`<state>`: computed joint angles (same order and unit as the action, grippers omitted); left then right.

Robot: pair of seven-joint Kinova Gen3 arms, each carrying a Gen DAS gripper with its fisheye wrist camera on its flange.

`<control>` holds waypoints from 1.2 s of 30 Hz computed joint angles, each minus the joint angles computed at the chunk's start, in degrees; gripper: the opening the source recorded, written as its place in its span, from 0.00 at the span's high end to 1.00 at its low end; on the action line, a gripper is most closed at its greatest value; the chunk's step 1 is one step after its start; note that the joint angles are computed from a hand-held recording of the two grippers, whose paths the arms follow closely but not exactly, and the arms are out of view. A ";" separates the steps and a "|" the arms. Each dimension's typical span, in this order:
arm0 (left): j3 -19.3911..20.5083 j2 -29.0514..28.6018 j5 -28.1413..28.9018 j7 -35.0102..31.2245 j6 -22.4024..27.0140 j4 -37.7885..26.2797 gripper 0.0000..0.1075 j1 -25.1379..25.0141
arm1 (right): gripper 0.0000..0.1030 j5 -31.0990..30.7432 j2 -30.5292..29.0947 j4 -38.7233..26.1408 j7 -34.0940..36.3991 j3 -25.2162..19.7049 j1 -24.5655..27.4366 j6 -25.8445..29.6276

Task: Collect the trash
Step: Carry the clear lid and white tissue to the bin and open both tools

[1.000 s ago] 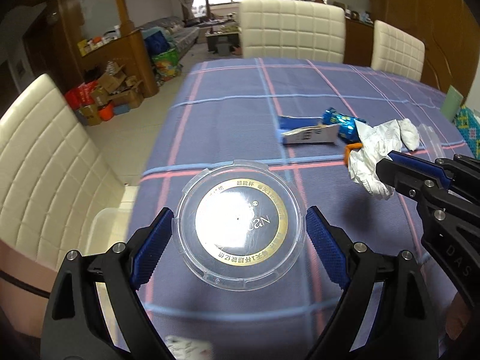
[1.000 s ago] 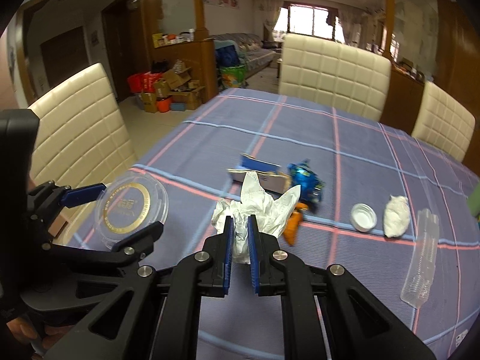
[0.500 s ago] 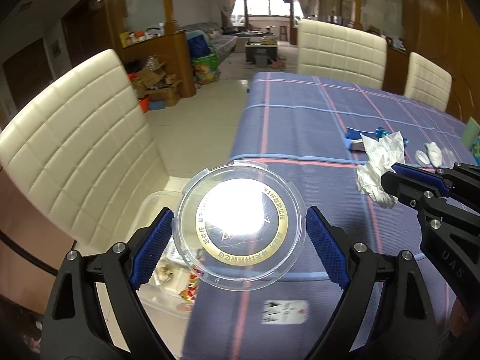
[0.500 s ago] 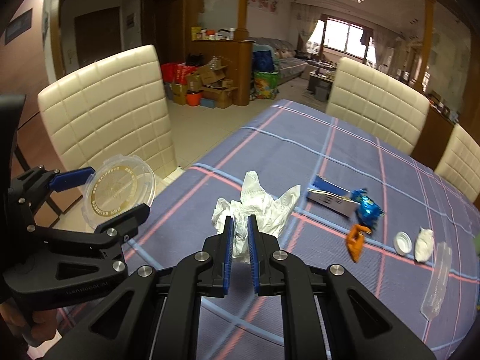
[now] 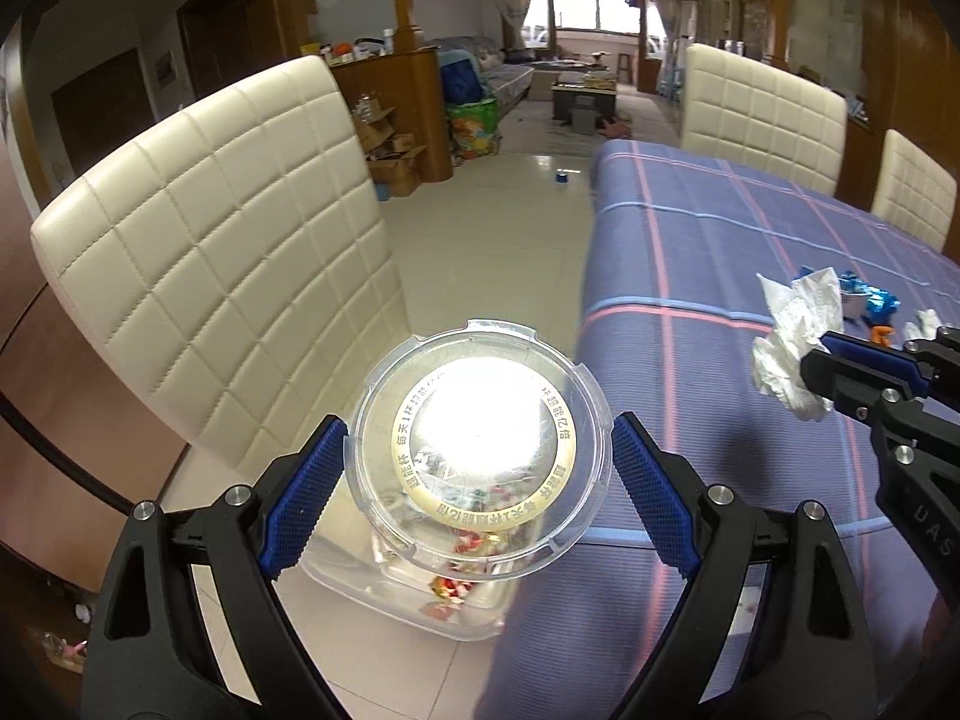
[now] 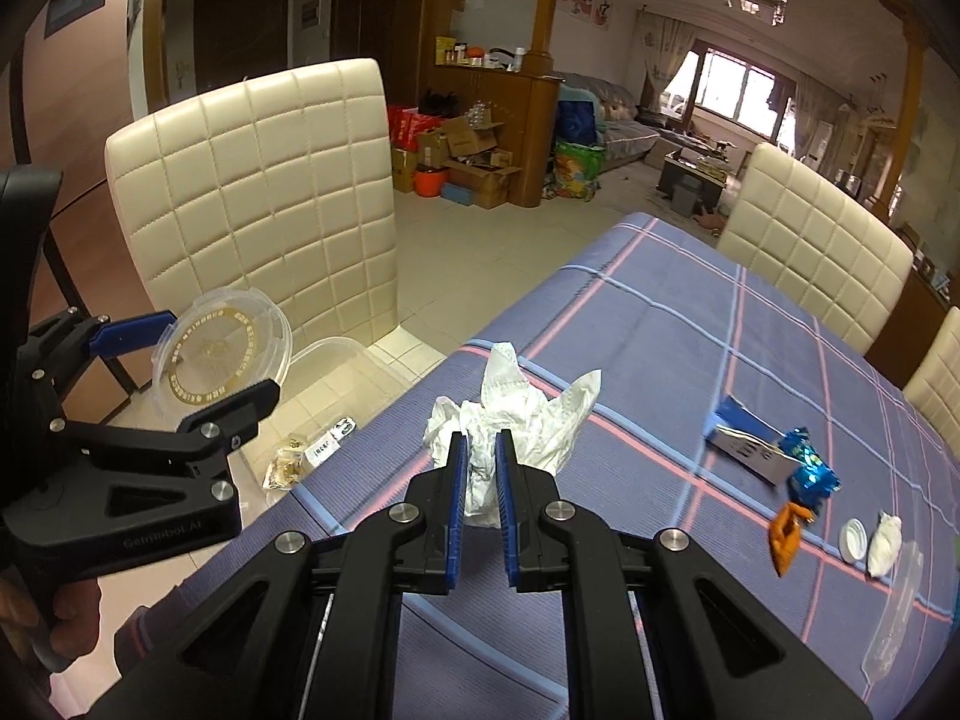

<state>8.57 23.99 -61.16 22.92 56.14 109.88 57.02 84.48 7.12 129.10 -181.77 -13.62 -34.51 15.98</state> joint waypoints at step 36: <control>-0.25 -2.66 -0.50 5.07 -6.39 8.14 0.08 -4.69 | 0.90 -10.55 5.71 -4.75 11.71 6.94 -5.72 -4.09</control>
